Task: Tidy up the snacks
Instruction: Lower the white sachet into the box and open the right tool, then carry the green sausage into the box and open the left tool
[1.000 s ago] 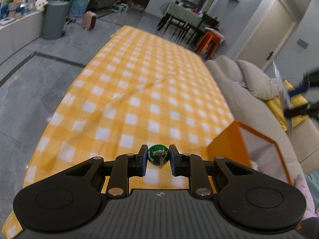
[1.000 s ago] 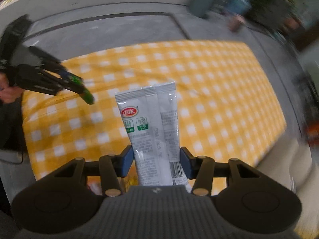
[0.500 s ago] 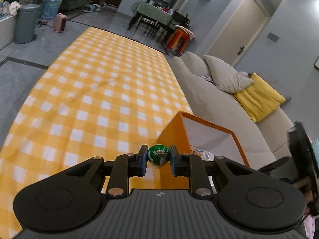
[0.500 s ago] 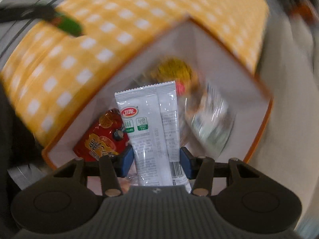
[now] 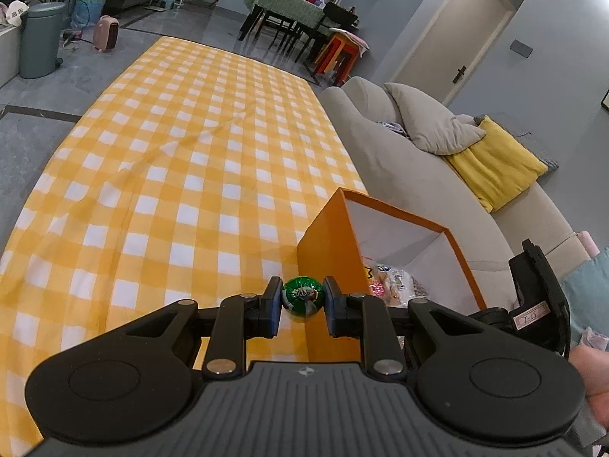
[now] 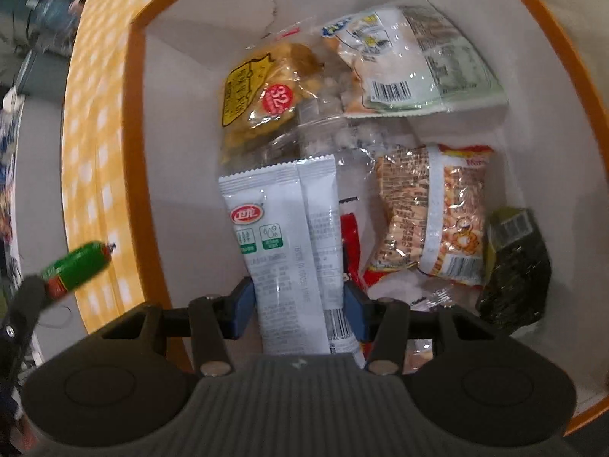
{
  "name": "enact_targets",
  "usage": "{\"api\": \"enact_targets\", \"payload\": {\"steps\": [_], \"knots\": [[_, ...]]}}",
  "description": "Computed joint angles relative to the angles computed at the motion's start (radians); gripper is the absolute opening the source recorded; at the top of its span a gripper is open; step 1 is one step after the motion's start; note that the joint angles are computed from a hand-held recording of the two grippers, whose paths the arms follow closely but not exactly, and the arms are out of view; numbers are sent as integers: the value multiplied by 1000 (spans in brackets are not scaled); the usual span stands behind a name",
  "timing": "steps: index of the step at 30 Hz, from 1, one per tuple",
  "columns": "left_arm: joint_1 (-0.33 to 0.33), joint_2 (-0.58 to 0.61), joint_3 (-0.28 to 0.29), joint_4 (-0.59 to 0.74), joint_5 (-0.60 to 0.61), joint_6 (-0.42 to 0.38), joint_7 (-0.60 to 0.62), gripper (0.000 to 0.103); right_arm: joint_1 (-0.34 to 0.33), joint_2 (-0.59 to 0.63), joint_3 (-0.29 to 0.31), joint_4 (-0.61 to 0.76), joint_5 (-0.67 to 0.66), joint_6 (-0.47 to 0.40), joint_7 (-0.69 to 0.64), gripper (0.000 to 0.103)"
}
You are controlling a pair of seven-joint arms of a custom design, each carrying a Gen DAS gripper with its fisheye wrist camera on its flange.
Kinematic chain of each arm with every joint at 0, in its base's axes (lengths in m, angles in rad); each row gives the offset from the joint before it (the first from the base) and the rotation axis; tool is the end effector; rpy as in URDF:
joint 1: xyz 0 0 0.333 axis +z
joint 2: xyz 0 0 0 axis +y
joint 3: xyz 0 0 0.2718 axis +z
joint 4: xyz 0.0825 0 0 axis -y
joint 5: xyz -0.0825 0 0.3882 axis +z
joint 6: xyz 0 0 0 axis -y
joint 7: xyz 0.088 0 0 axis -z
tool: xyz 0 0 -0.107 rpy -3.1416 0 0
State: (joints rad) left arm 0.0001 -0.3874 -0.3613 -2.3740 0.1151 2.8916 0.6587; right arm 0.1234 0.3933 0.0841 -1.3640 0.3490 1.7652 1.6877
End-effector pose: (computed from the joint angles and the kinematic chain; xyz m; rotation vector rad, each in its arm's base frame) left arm 0.4660 -0.1974 0.5232 -2.1519 1.4049 -1.1443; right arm 0.6482 0.1586 0.4622 -2.0565 2.0211 0.4362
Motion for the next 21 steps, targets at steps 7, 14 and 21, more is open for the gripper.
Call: {"api": "enact_targets", "payload": {"steps": [7,14,21], "knots": [[3,13,-9,17,21,-12,9,24,-33,-16,8,-19,77,-10,-39,79],[-6,52,-24,93,72,-92,-25,24,-87,-109,7,-69,262,103,-237,82],[-53,111,-40,188,169,-157,-60,26,-70,-258,-28,-266,369,423,-445,90]]}}
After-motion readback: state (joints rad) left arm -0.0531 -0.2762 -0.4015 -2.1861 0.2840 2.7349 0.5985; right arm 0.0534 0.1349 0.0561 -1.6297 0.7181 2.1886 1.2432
